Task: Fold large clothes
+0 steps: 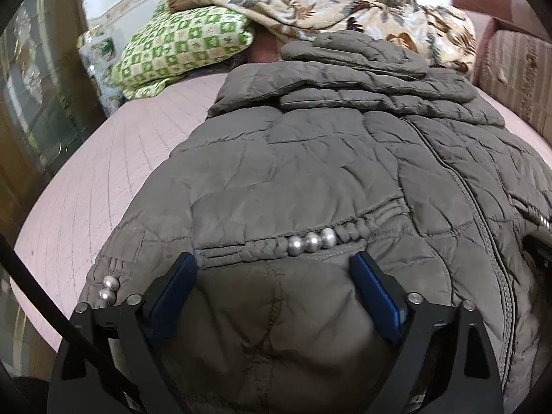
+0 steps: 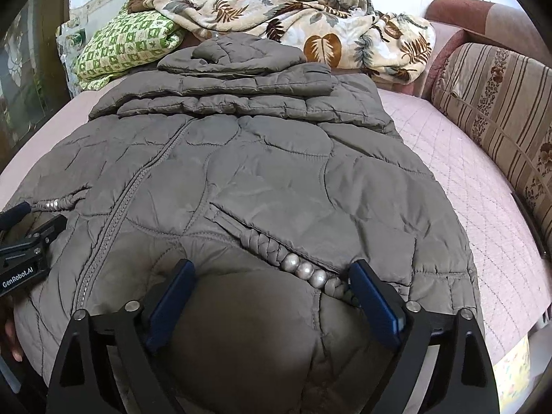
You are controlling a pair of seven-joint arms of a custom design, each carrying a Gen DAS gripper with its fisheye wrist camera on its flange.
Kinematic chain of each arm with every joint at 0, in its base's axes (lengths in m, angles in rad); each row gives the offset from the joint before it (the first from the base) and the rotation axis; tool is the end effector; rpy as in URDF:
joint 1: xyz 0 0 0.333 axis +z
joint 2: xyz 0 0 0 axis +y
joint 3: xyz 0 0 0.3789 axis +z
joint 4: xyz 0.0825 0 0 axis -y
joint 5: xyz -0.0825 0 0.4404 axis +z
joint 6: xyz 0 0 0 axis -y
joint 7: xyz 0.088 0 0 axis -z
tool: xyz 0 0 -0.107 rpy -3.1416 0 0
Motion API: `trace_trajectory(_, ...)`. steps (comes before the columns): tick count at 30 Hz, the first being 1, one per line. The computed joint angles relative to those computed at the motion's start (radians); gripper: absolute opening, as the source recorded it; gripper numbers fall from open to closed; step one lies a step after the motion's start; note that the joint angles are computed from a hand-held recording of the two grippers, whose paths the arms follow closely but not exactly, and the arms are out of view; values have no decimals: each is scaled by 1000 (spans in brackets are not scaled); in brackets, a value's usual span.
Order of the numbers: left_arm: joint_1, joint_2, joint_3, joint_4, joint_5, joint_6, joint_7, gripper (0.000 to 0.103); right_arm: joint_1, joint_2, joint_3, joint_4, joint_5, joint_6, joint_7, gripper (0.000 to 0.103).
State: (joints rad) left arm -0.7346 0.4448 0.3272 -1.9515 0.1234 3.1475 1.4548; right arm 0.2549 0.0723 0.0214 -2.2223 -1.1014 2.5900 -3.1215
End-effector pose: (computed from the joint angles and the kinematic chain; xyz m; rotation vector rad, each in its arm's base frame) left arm 0.6574 -0.3247 0.3667 -1.2784 2.1587 -0.7641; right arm 0.5753 0.1805 0.3907 -1.4311 2.2258 -0.8900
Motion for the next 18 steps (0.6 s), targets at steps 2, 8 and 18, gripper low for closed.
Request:
trace_trajectory(2,27,-2,-29,2,-7,-2,9,93,3,-3,1,-4,-9,-10,14,98)
trace_trajectory(8,48,-11,-53,-18,-22,27,41,93,-7,-24,2,-37,6,22,63,103)
trace_trajectory(18,-73,-6,59,-79,-146,140,120,94,14,-41,26,-57,-59,-52,151,103)
